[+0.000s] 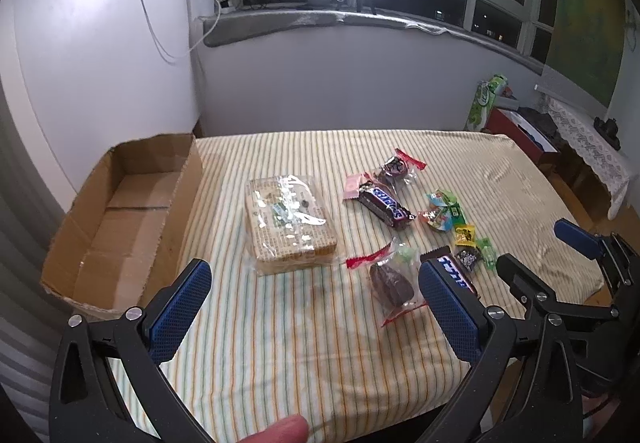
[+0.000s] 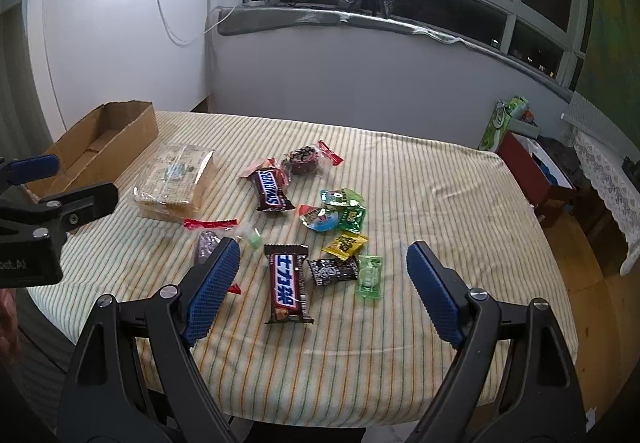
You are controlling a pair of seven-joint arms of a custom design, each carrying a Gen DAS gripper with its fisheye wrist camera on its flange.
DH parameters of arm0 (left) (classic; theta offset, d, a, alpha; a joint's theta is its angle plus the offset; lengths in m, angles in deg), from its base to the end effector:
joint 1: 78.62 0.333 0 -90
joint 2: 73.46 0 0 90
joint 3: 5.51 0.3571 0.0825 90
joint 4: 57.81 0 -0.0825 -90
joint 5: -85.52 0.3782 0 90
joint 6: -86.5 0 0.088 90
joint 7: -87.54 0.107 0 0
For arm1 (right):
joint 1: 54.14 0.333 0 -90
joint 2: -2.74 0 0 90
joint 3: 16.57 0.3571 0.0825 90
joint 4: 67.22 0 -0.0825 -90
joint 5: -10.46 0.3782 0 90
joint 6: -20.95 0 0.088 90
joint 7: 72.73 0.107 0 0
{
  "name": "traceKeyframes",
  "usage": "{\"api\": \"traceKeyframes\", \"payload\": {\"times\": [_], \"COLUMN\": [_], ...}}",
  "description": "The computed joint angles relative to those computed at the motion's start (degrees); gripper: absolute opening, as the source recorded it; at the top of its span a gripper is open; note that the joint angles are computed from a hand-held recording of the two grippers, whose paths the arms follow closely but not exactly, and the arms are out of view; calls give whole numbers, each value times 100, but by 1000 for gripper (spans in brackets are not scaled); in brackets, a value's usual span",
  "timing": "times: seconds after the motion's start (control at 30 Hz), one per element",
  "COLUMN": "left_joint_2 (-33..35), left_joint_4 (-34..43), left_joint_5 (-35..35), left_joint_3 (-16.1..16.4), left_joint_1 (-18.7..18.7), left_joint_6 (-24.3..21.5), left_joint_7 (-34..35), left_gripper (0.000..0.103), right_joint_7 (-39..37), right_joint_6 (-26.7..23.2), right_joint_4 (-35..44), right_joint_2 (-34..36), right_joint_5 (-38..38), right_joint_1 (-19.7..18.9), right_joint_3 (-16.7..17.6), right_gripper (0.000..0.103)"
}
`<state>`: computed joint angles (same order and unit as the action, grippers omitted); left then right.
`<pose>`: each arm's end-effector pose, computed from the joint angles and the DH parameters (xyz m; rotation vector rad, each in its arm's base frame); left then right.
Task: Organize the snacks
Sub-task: 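Move both tools toward the snacks, left over the clear-bagged chocolate, right over the chocolate bar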
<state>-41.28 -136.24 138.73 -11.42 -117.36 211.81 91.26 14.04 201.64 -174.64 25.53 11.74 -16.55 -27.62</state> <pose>0.5745 -0.4991 0.4679 -1.9525 1.4543 -0.6372 0.6132 0.3255 0.4533 -2.0436 1.1479 -0.6691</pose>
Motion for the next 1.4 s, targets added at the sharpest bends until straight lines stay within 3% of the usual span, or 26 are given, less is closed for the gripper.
{"api": "traceKeyframes", "payload": {"times": [0.07,0.4,0.7,0.83,1.03,1.4], "left_joint_2": [89,26,-38,26,235,800], "left_joint_4": [197,207,123,121,-14,632], "left_joint_5": [20,104,173,99,-386,-1091], "left_joint_3": [19,38,-7,-31,-129,28], "left_joint_1": [-75,-147,-126,-72,203,159], "left_joint_6": [-211,-372,-371,-265,402,533], "left_joint_7": [116,70,-5,1,59,694], "left_gripper": [103,103,103,103,103,103], "right_joint_7": [44,251,331,313,194,-358], "right_joint_6": [-44,-25,-37,-98,-379,-499], "right_joint_4": [26,0,-49,-60,35,265], "right_joint_2": [12,-39,-57,0,201,499], "right_joint_5": [-17,-169,-286,-265,-210,163], "right_joint_1": [58,258,295,160,-217,-826], "right_joint_3": [-89,-340,-354,-230,152,896], "right_gripper": [88,88,88,88,88,87]}}
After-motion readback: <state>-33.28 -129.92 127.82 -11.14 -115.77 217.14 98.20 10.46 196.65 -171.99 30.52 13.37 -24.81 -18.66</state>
